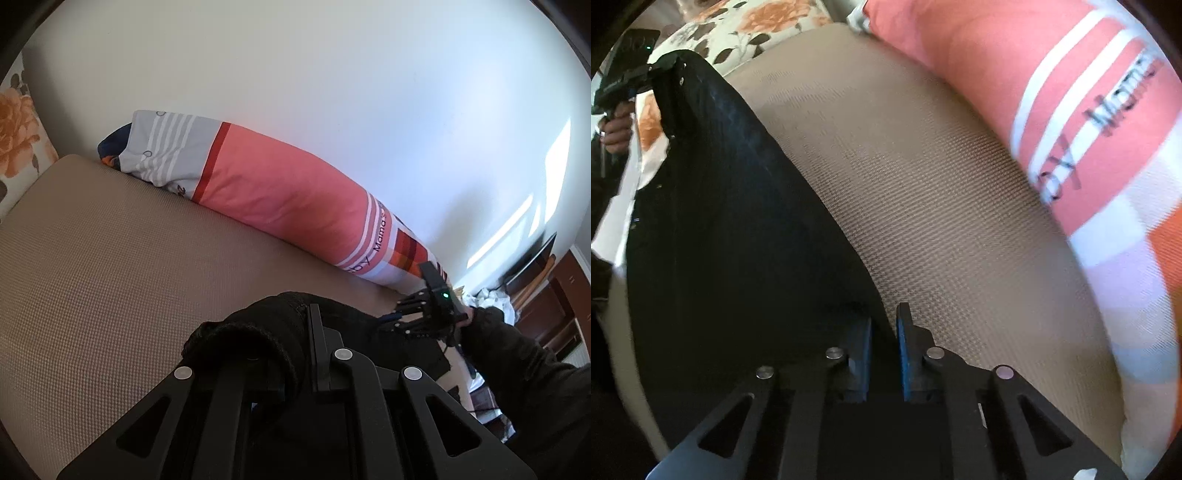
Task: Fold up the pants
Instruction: 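Close the right tool on the waistband while the left tool holds its grip, then lift the waistband with both tools and fold it over toward the hems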
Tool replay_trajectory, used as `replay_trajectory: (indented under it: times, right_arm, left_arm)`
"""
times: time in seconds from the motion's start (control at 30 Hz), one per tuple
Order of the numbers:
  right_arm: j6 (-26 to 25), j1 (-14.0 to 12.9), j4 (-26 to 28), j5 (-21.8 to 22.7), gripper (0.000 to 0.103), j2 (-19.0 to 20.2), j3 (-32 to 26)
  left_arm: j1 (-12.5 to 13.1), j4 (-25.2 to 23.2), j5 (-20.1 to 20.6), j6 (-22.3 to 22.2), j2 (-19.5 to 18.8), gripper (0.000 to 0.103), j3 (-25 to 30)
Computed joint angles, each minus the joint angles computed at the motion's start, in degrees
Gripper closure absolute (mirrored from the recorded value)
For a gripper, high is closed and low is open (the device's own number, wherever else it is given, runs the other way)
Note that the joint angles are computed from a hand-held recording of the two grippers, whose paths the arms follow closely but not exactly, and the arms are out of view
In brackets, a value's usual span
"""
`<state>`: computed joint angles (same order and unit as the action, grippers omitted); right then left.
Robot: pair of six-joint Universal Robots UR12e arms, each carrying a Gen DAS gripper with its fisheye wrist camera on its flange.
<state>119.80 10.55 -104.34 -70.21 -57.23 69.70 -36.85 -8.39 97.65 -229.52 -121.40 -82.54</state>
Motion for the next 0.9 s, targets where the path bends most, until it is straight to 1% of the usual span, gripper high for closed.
replay_trajectory:
  times: [0.03,0.07,0.1,0.13,0.17,0.23,0.3,0.4,0.47,0.53,0.57,0.6,0.63,0.7,0.83,0.9]
  right_arm:
    - [0.96,0.0,-3.22,0.03,0.095,-1.14,1.95]
    - [2.38,0.04,-8.33,-0.26,0.095,-2.83,4.83]
    - [3.44,0.08,-11.54,-0.7,0.095,-3.84,6.56]
    - [5.78,0.17,-16.59,-1.42,0.095,-5.44,9.18]
    - [7.85,0.16,-20.04,-1.99,0.095,-6.65,10.99]
    - [10.71,0.12,-25.48,-2.78,0.095,-8.82,14.03]
    - [13.26,0.76,-30.01,-3.76,0.095,-11.46,17.47]
    - [15.53,0.73,-33.34,-4.56,0.096,-15.92,22.25]
    - [15.78,-0.09,-34.22,-4.24,0.096,-18.95,25.07]
    - [17.46,-0.86,-33.43,-3.13,0.096,-21.7,27.33]
    - [17.02,-1.81,-33.47,-2.4,0.096,-23.25,29.0]
    - [17.13,-2.14,-33.64,-2.02,0.096,-24.68,30.53]
    - [16.83,-3.02,-32.89,-1.28,0.096,-25.62,31.34]
    - [17.22,-3.48,-31.16,-0.63,0.096,-28.35,33.94]
    - [17.14,-4.42,-26.89,1.44,0.097,-32.15,38.0]
    - [16.34,-4.89,-23.06,2.53,0.097,-33.75,39.61]
  left_arm:
    - [-0.08,-0.65,0.59,0.29,0.03,0.094,0.13]
    - [-0.12,-1.04,0.85,0.45,0.07,0.094,0.19]
    - [-0.14,-1.33,0.94,0.33,0.16,0.094,0.17]
    - [-0.14,-1.44,0.97,0.16,0.23,0.094,0.13]
    - [-0.23,-1.95,1.36,1.25,0.35,0.094,0.18]
    - [-0.43,-3.49,2.34,2.13,0.58,0.094,0.33]
    - [-0.54,-4.02,2.07,2.27,0.99,0.094,0.03]
    - [-1.15,-3.22,1.88,2.93,2.09,0.094,-1.19]
    - [-2.06,-2.87,1.98,4.02,3.17,0.094,-2.17]
    - [-2.77,-2.92,1.64,4.19,4.01,0.094,-2.94]
    - [-3.29,-3.1,1.57,4.36,4.62,0.094,-3.59]
    - [-3.87,-3.06,1.62,4.58,5.23,0.094,-4.39]
    - [-4.23,-3.33,1.61,4.55,5.62,0.094,-4.78]
    - [-5.24,-3.95,1.56,3.9,6.85,0.093,-6.53]
    - [-6.67,-4.26,0.24,1.06,8.37,0.093,-9.56]
    - [-7.35,-6.88,-0.36,-0.02,8.93,0.092,-10.63]
